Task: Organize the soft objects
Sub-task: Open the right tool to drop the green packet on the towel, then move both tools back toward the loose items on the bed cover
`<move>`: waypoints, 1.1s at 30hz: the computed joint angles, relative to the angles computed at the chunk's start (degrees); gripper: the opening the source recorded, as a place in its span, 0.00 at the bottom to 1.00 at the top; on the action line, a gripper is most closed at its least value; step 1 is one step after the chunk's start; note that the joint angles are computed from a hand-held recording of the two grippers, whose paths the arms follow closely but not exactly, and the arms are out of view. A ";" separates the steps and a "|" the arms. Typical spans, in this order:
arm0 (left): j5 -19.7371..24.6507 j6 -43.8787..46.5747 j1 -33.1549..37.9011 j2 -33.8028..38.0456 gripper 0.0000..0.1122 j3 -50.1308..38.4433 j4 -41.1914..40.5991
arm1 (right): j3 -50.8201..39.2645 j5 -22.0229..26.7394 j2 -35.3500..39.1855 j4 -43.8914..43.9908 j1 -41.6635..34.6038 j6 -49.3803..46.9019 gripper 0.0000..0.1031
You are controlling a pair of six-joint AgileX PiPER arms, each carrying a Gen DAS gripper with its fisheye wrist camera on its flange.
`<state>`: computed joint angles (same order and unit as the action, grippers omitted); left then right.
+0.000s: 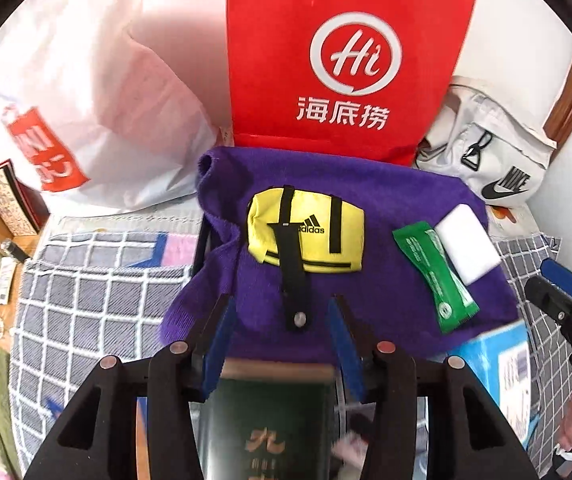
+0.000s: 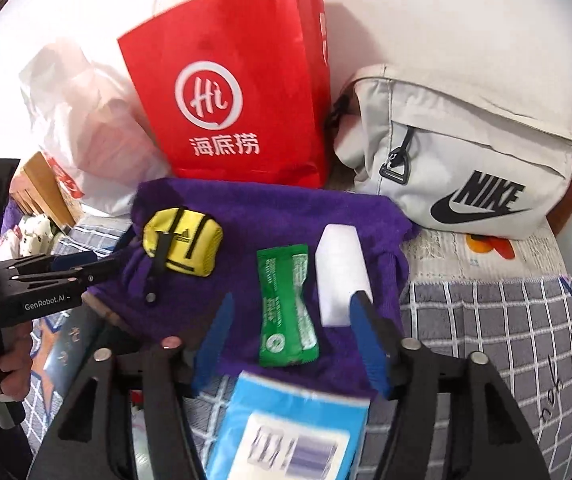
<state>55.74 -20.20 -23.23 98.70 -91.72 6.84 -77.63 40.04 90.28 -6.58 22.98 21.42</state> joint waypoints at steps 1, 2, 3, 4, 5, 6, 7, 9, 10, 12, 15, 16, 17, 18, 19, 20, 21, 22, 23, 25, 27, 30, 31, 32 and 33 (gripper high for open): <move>0.18 -0.19 -0.12 -1.40 0.41 0.90 0.13 | 1.19 -0.20 -1.32 -0.42 0.62 1.11 0.62; 0.20 -1.36 -0.86 -2.78 0.41 1.92 0.77 | 2.03 -0.27 -2.24 -0.85 1.19 2.11 0.62; 0.38 -1.69 -1.01 -4.05 0.42 2.76 0.95 | 2.91 -0.17 -3.24 -1.22 1.89 3.04 0.62; 0.45 -2.24 -1.39 -5.22 0.42 3.63 1.29 | 3.74 0.26 -4.26 -1.83 2.80 4.03 0.62; 0.55 -2.63 -1.90 -7.00 0.42 4.98 1.62 | 4.68 0.63 -5.37 -3.00 3.94 5.58 0.62; 0.64 -2.56 -2.06 -8.19 0.42 5.86 1.70 | 5.53 0.71 -6.21 -3.88 4.77 6.82 0.62; 0.71 -2.83 -2.42 -9.16 0.42 6.59 1.99 | 6.63 0.95 -7.36 -4.84 5.91 8.31 0.62; 1.24 -4.06 -3.41 -12.13 0.42 8.94 2.94 | 8.83 1.38 -9.57 -5.77 8.00 10.46 0.62; 1.39 -4.90 -3.95 -13.17 0.42 9.82 3.51 | 9.77 1.40 -10.50 -6.07 8.92 11.46 0.62; 1.45 -6.72 -4.96 -16.14 0.42 12.52 4.64 | 11.96 1.12 -12.52 -5.42 10.73 12.67 0.62; 1.72 -8.81 -6.02 -20.22 0.42 16.47 5.65 | 14.91 0.24 -14.96 -3.53 13.69 12.77 0.62; 1.81 -9.46 -6.35 -21.27 0.42 17.59 6.04 | 15.63 0.13 -15.57 -4.94 15.17 14.54 0.62; 1.96 -10.44 -6.86 -22.79 0.42 19.26 6.71 | 16.43 0.35 -16.22 -7.22 17.42 17.32 0.62; 2.01 -11.03 -7.21 -23.79 0.42 20.43 7.10 | 16.98 0.56 -16.61 -8.62 19.24 19.16 0.62; 2.01 -11.58 -7.53 -24.88 0.42 21.67 7.42 | 17.49 0.64 -16.93 -9.62 20.77 20.62 0.62; 1.83 -12.16 -7.76 -26.14 0.42 23.18 7.68 | 18.13 0.67 -17.25 -11.00 22.49 22.67 0.61; 1.71 -12.63 -7.83 -27.40 0.42 24.74 7.66 | 18.79 0.66 -17.42 -12.59 24.55 25.11 0.61; 1.67 -12.91 -7.86 -28.38 0.42 25.98 7.48 | 19.21 0.65 -17.47 -13.18 25.79 26.00 0.60; 1.51 -13.11 -7.82 -29.47 0.42 27.37 7.30 | 19.49 0.79 -17.33 -14.01 27.29 27.06 0.57; 1.00 -13.48 -7.74 -31.63 0.42 30.26 7.21 | 20.08 0.69 -16.68 -16.32 30.44 29.83 0.56; 0.72 -13.77 -7.62 -33.23 0.42 32.48 7.23 | 19.96 0.48 -15.27 -17.72 33.18 31.28 0.56; -0.06 -13.13 -6.39 -35.14 0.42 35.42 6.00 | 18.94 0.23 -12.76 -19.04 35.99 32.13 0.56; -0.41 -12.50 -5.89 -35.77 0.42 36.45 5.22 | 18.46 -0.16 -11.67 -19.39 36.67 32.33 0.56; -0.89 -11.92 -5.52 -36.43 0.42 37.47 4.64 | 18.02 -0.58 -10.65 -19.72 37.08 32.56 0.56; -1.31 -11.45 -5.12 -37.07 0.42 38.49 4.19 | 17.05 -0.63 -9.09 -19.68 37.20 32.36 0.56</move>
